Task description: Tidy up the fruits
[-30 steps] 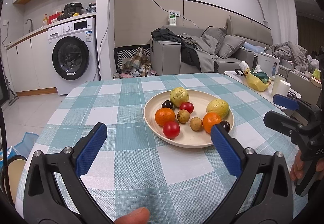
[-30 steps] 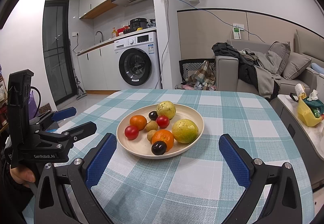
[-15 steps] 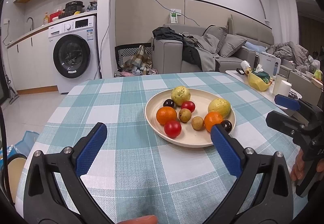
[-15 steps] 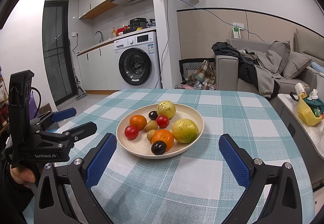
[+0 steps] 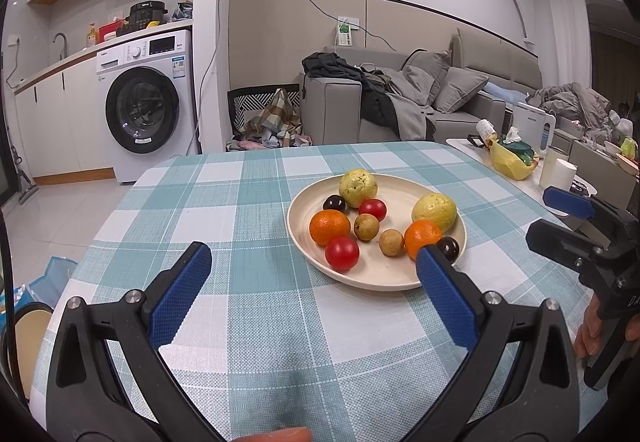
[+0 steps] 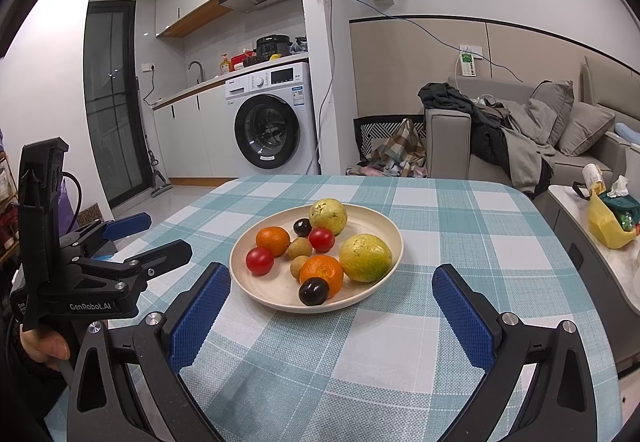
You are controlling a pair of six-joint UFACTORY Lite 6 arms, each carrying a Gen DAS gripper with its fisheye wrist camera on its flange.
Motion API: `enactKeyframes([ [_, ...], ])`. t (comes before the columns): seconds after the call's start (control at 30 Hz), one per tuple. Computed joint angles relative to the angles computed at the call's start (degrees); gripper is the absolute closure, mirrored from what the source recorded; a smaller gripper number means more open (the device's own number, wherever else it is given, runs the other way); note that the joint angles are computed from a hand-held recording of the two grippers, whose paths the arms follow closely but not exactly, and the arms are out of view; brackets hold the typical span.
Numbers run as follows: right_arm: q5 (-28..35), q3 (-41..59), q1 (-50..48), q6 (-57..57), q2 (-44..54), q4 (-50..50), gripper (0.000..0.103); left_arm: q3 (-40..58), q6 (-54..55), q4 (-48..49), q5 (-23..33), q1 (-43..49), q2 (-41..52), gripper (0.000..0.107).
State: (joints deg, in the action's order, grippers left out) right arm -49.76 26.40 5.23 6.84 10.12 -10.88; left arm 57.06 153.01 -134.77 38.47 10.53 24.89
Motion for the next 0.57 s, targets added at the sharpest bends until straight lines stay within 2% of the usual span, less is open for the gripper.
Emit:
enactKeyframes([
  [0.57, 0.15, 0.16, 0.16, 0.00, 0.24, 0.23, 0.000, 0.10, 0.36, -0.03, 0.53, 0.45, 0.37, 0.005],
])
